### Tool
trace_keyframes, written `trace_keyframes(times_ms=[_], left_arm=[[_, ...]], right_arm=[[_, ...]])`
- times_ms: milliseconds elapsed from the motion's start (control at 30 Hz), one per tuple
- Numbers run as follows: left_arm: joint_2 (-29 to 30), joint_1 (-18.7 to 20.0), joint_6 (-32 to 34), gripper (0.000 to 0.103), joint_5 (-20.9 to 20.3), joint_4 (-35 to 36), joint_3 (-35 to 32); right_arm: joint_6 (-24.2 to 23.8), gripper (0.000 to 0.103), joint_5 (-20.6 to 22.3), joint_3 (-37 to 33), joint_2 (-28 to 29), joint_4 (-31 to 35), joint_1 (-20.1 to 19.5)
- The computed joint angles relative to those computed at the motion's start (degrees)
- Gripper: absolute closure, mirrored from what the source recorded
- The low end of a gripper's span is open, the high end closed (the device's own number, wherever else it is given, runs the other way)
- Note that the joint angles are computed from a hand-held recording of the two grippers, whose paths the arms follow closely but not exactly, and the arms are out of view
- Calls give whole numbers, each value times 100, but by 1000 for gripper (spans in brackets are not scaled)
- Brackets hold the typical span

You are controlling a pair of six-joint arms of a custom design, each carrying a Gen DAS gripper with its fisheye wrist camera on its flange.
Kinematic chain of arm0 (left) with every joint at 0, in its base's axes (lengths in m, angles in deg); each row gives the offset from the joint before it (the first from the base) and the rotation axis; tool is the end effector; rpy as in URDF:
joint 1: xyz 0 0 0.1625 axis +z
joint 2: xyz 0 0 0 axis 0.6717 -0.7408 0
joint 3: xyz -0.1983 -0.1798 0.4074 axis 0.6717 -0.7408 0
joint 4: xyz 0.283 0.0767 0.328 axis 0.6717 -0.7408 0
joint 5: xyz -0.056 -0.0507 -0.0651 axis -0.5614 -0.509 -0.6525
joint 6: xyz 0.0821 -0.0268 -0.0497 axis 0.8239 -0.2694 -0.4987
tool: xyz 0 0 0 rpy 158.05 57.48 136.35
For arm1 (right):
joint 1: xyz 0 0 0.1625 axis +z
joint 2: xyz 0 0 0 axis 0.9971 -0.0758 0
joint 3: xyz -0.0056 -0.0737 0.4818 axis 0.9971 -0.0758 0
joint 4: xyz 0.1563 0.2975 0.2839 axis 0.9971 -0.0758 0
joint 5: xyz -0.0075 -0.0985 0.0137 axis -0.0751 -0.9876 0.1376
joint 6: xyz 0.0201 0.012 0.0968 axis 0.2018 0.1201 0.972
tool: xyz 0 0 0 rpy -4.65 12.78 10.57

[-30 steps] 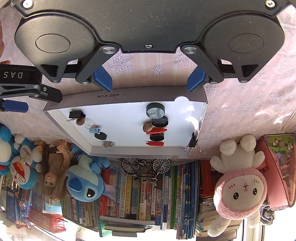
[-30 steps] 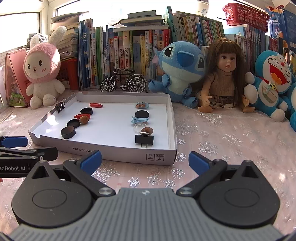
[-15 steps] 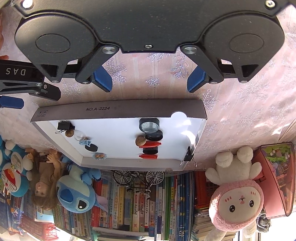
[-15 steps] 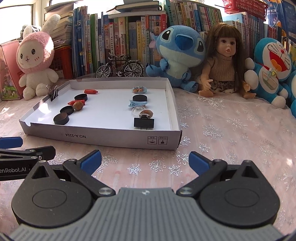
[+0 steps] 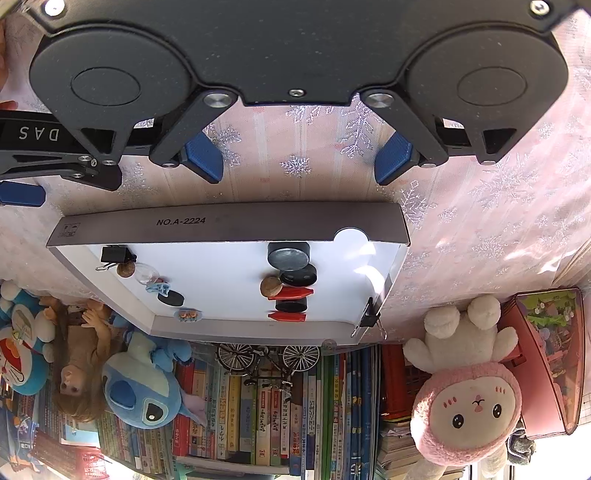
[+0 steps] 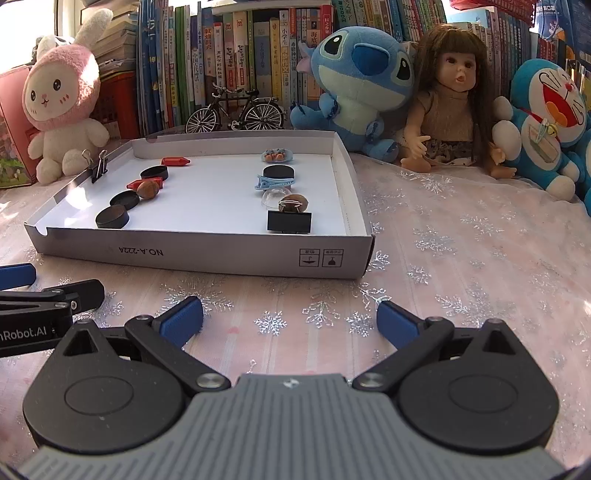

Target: Organize rigid objects

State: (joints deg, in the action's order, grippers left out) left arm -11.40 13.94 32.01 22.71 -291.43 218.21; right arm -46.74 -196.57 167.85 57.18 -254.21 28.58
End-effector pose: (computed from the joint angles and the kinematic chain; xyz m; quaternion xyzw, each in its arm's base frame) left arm -0.0119 -0.4265 0.2506 -0.0133 0.7835 -0.4606 0.4170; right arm 0.3236 -0.5067 -0.0676 0.3559 -0.8524 0.2959 0.2432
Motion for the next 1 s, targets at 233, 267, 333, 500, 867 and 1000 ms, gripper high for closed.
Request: trace_keyframes(times_ms=[233, 267, 333, 500, 867, 1000], left_arm=[[42, 58, 60, 9, 62, -78, -39], [46, 64, 66, 8, 66, -78, -44], [44, 76, 74, 6, 53, -65, -51], [24, 110, 5, 0, 49, 81, -71], [24, 113, 14, 0, 48, 77, -73], [21, 112, 12, 0, 47, 80, -73]], right_arm=[[36, 0, 33, -2, -12, 51, -15], [36, 0, 33, -2, -12, 51, -15], [37, 0, 37, -1, -12, 50, -17], [36, 0, 39, 1, -13, 48, -20], [30, 0, 44, 3, -14, 44, -27], [29, 0, 45, 3, -14, 43, -28]])
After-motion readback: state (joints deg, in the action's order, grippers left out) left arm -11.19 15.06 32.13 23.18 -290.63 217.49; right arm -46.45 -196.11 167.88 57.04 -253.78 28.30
